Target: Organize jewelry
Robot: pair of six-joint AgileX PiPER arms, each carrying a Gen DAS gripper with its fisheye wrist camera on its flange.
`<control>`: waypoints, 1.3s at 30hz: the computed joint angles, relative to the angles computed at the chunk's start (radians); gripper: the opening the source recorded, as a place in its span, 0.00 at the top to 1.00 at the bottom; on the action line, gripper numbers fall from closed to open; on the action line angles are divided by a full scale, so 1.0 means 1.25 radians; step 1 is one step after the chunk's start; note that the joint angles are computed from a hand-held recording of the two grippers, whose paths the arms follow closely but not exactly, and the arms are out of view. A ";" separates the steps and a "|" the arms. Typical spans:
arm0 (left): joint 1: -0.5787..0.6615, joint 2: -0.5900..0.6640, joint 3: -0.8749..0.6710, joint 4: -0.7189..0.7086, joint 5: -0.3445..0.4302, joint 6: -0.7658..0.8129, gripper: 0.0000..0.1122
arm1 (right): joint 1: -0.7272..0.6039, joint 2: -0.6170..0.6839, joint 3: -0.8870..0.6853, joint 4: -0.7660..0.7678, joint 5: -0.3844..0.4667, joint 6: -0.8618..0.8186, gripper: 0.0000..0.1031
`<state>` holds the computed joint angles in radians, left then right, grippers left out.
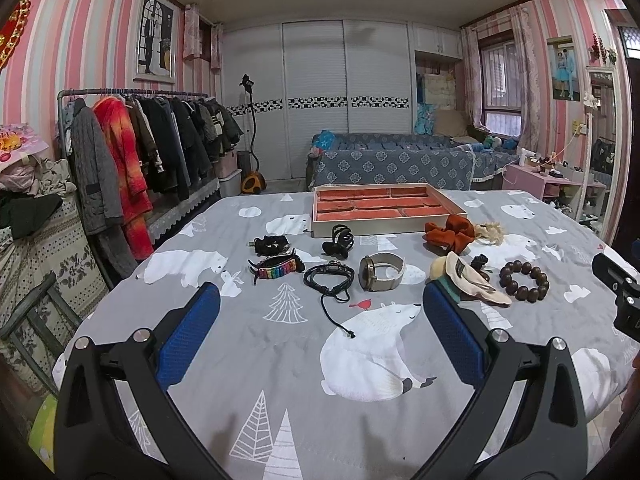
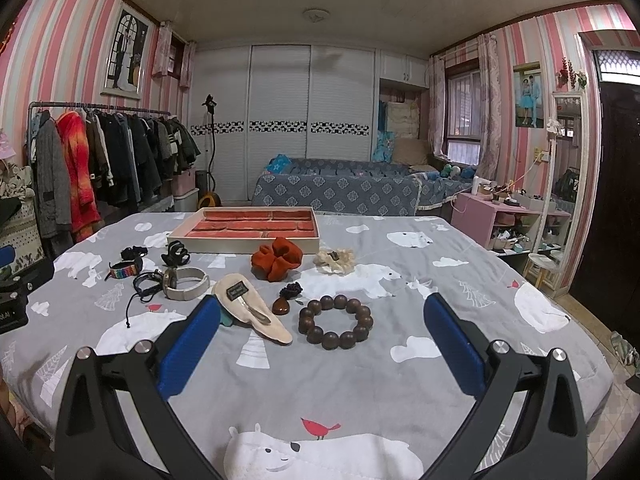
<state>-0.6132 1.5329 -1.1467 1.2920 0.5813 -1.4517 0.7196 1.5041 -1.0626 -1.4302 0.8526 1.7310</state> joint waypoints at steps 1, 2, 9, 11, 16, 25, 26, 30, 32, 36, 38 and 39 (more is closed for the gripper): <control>0.001 0.003 -0.003 -0.002 -0.001 0.004 0.13 | -0.002 0.003 -0.002 0.000 0.001 -0.001 0.04; 0.001 0.006 -0.005 -0.004 -0.002 0.009 0.13 | -0.002 0.007 -0.004 0.000 0.001 -0.002 0.04; 0.020 0.030 -0.024 -0.028 -0.024 0.037 0.13 | -0.024 0.033 -0.030 0.030 -0.006 -0.041 0.04; 0.027 0.042 -0.035 -0.030 -0.028 0.044 0.13 | -0.022 0.047 -0.038 0.030 0.016 -0.041 0.04; 0.050 0.068 -0.061 -0.068 -0.057 0.088 0.13 | -0.030 0.081 -0.069 0.035 0.036 -0.076 0.04; 0.104 0.134 -0.144 -0.258 -0.121 0.286 0.13 | -0.103 0.119 -0.112 0.096 -0.080 -0.145 0.04; 0.107 0.143 -0.153 -0.265 -0.123 0.296 0.13 | -0.109 0.124 -0.118 0.104 -0.087 -0.153 0.04; 0.119 0.184 -0.202 -0.277 -0.112 0.320 0.13 | -0.140 0.157 -0.158 0.126 -0.110 -0.184 0.04; 0.132 0.212 -0.240 -0.326 -0.113 0.374 0.13 | -0.152 0.179 -0.183 0.141 -0.112 -0.210 0.04; 0.167 0.279 -0.337 -0.475 -0.105 0.527 0.13 | -0.180 0.242 -0.262 0.210 -0.115 -0.303 0.04; 0.181 0.312 -0.384 -0.527 -0.095 0.584 0.13 | -0.193 0.262 -0.292 0.243 -0.124 -0.344 0.04; 0.190 0.332 -0.415 -0.570 -0.086 0.630 0.13 | -0.200 0.278 -0.317 0.266 -0.125 -0.372 0.04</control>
